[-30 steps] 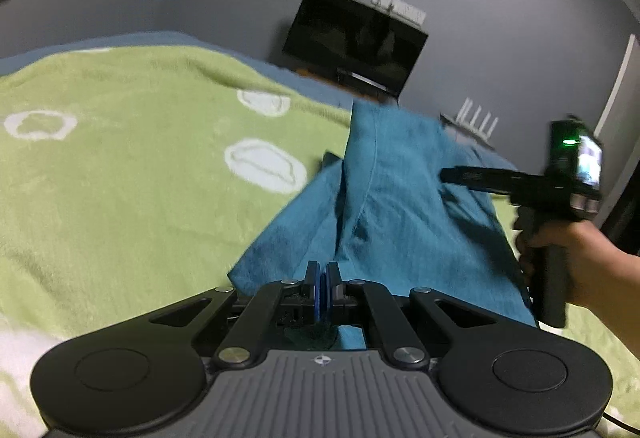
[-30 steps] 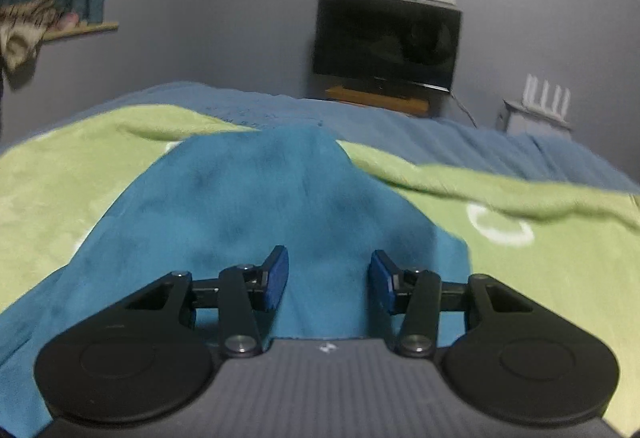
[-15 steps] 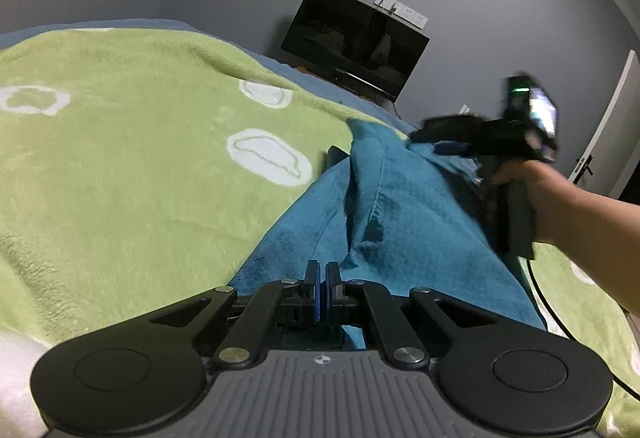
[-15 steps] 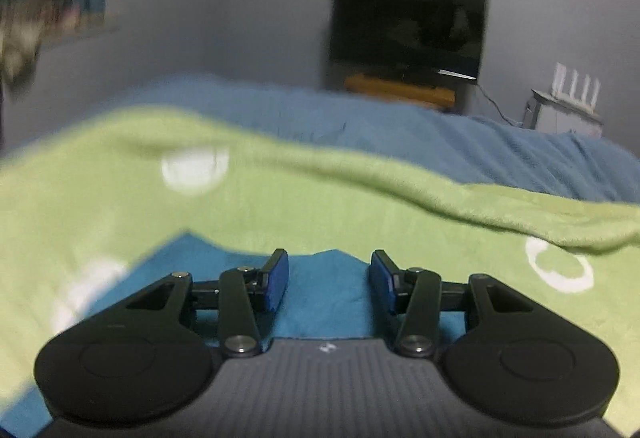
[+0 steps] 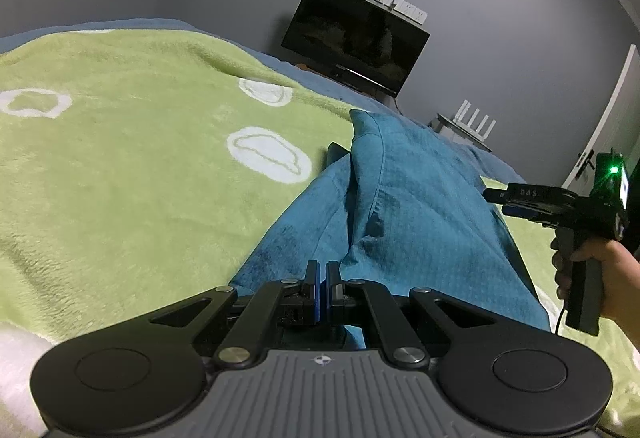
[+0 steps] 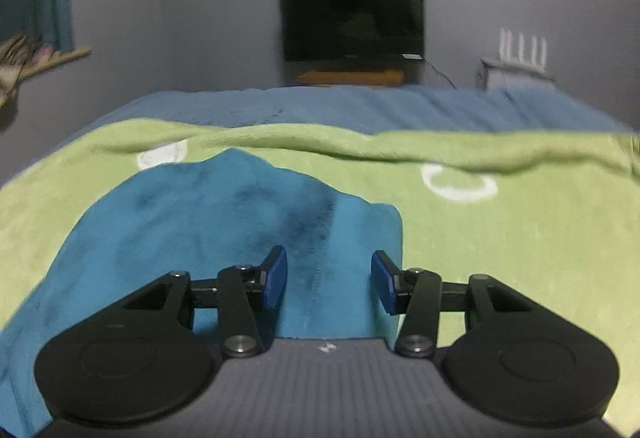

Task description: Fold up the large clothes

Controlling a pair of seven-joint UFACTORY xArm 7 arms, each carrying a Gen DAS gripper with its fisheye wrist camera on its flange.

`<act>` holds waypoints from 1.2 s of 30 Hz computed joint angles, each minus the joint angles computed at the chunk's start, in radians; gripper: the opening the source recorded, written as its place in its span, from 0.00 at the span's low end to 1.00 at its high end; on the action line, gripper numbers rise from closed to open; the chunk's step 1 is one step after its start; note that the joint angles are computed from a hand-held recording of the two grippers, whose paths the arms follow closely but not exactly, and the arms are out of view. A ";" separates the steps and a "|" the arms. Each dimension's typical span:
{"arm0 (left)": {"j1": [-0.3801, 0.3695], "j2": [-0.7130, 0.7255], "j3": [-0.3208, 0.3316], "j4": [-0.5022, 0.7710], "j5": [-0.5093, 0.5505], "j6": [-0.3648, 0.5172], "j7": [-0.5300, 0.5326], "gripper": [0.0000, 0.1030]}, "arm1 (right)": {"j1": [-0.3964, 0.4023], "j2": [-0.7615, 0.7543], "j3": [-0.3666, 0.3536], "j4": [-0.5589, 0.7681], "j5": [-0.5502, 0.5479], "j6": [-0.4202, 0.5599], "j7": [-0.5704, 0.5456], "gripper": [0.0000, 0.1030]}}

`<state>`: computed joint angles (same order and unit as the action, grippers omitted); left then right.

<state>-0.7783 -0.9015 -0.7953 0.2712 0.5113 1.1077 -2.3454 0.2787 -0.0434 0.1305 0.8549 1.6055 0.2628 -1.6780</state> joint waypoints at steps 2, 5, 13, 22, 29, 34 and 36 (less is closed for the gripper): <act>0.000 0.003 0.007 -0.003 -0.001 -0.005 0.003 0.03 | -0.008 0.043 -0.005 0.037 -0.030 -0.015 0.102 0.46; -0.002 0.005 0.019 -0.010 -0.010 -0.009 0.005 0.02 | -0.011 0.049 -0.002 0.046 -0.063 -0.100 0.200 0.46; -0.012 -0.006 0.032 -0.030 -0.034 -0.016 -0.022 0.00 | -0.049 -0.330 -0.094 -0.299 -0.177 0.215 0.031 0.47; -0.019 -0.015 0.038 -0.039 -0.046 -0.024 -0.035 0.00 | -0.124 -0.065 -0.200 -0.136 -0.406 0.481 0.446 0.97; -0.002 -0.010 0.046 -0.060 -0.034 -0.072 -0.050 0.00 | -0.278 0.256 -0.177 0.111 -0.430 0.890 0.614 0.99; 0.027 0.009 0.049 -0.048 -0.006 -0.087 -0.034 0.00 | -0.314 0.190 -0.107 0.065 -0.343 0.807 0.555 0.62; 0.067 0.028 0.053 -0.034 0.027 -0.114 -0.024 0.00 | -0.338 0.177 -0.110 0.069 -0.306 0.843 0.538 0.54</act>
<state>-0.7115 -0.8734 -0.7423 0.2375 0.5378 0.9940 -2.3699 -0.0590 0.1332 0.0206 0.9243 1.2994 1.1054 -1.1399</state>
